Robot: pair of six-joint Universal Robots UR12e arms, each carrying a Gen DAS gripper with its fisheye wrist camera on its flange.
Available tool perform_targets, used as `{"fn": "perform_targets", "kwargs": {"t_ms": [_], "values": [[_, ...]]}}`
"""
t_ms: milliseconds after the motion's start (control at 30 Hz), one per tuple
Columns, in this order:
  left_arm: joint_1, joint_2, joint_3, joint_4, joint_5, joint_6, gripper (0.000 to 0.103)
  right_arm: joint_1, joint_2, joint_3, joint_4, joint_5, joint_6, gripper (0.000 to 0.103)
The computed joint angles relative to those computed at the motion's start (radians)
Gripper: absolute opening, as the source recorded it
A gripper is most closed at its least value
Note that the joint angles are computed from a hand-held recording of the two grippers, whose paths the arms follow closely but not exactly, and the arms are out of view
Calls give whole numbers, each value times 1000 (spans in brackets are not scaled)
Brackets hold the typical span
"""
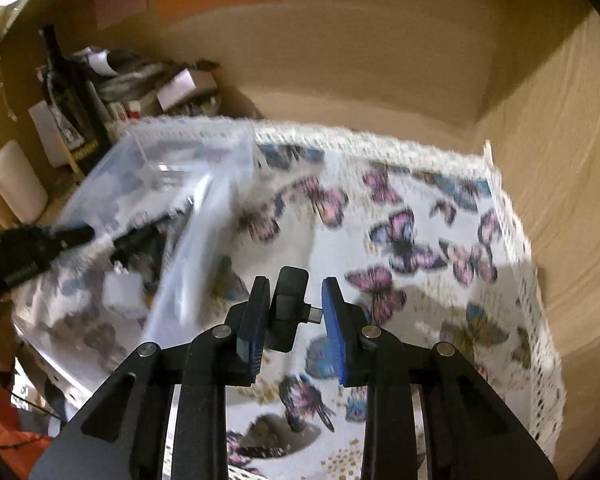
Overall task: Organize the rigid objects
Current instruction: 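Grasp the small black item on the cloth with the right gripper, then place the small black item into the box with the right gripper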
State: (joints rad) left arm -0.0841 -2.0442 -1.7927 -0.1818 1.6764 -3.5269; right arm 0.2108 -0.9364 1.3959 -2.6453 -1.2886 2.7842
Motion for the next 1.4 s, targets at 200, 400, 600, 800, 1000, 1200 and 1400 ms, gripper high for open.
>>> {"fn": "perform_targets", "kwargs": {"t_ms": [200,400,600,800,1000,1200,1400], "values": [[0,0,0,0,1,0,18,12,4,-24,-30,54,-27,25],[0,0,0,1,-3,0,18,33,15,-48,-21,107,-84,25],[0,0,0,3,-2,-2,18,56,33,-79,36,125,-135,25],[1,-2,-1,9,-4,-2,18,72,50,-103,99,120,-175,25],[2,-2,-3,13,-6,-2,18,78,68,-134,183,113,-166,25],[1,-2,-3,15,-5,-2,18,70,53,-114,153,119,-156,28],[2,-3,-3,15,-5,0,18,53,21,-66,62,98,-121,32]]}}
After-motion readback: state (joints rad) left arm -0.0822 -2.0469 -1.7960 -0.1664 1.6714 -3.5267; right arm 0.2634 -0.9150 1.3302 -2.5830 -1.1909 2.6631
